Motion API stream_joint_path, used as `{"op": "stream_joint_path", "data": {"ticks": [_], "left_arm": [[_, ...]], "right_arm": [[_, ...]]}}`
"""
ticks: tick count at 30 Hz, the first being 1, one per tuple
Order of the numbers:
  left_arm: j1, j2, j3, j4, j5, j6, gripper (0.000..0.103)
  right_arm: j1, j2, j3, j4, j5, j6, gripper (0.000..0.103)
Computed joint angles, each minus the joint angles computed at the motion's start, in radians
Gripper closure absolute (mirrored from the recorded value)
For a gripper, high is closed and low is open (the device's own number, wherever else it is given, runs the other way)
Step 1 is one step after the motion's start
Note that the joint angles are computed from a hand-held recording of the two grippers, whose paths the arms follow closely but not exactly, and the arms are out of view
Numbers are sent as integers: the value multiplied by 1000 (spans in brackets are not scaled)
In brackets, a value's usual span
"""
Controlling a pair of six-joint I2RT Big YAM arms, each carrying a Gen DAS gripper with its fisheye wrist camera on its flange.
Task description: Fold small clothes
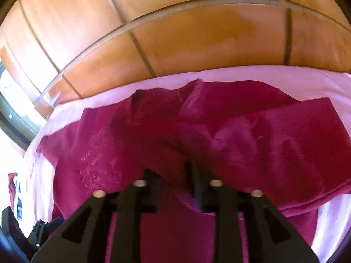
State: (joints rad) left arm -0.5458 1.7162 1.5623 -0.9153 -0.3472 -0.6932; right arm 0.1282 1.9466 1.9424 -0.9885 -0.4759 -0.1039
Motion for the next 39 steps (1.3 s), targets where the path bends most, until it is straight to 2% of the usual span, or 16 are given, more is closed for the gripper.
{"op": "stream_joint_path", "data": {"ticks": [2,3,5,8,11,14,17,21,26,27,28,29,31,33,35,39], "left_arm": [[8,-8,0,14,24,-9,4],[14,-16,-7,30,42,-17,4],[33,-35,-27,82,98,-49,4],[65,-55,-50,178,174,-110,4],[96,-30,-10,216,261,-141,4],[119,13,45,243,362,-172,4],[140,84,135,240,481,-252,4],[154,163,233,232,534,-354,7],[153,289,423,105,509,-375,23],[152,306,451,91,507,-360,33],[151,332,497,57,514,-338,59],[151,356,537,23,529,-326,77],[149,382,580,5,535,-313,92],[146,378,590,12,511,-289,94],[146,337,559,66,478,-258,95],[160,243,485,160,445,-215,95]], "right_arm": [[-10,-27,-40,34,-39,15,39],[-20,-49,-69,61,-68,28,36],[-54,-85,-118,100,-126,60,19],[-106,-121,-167,133,-195,99,10],[-161,-134,-214,143,-270,141,3],[-222,-110,-245,159,-388,253,2],[-253,-114,-306,284,-481,358,2],[-259,-136,-391,457,-530,412,2],[-250,-150,-424,535,-528,436,2],[-255,-153,-436,549,-536,439,2],[-259,-152,-435,552,-543,443,2],[-261,-153,-438,559,-548,450,2],[-263,-149,-433,558,-555,453,2],[-266,-143,-415,527,-564,451,2],[-286,-140,-403,515,-595,489,2],[-288,-122,-374,577,-571,622,2]]}}
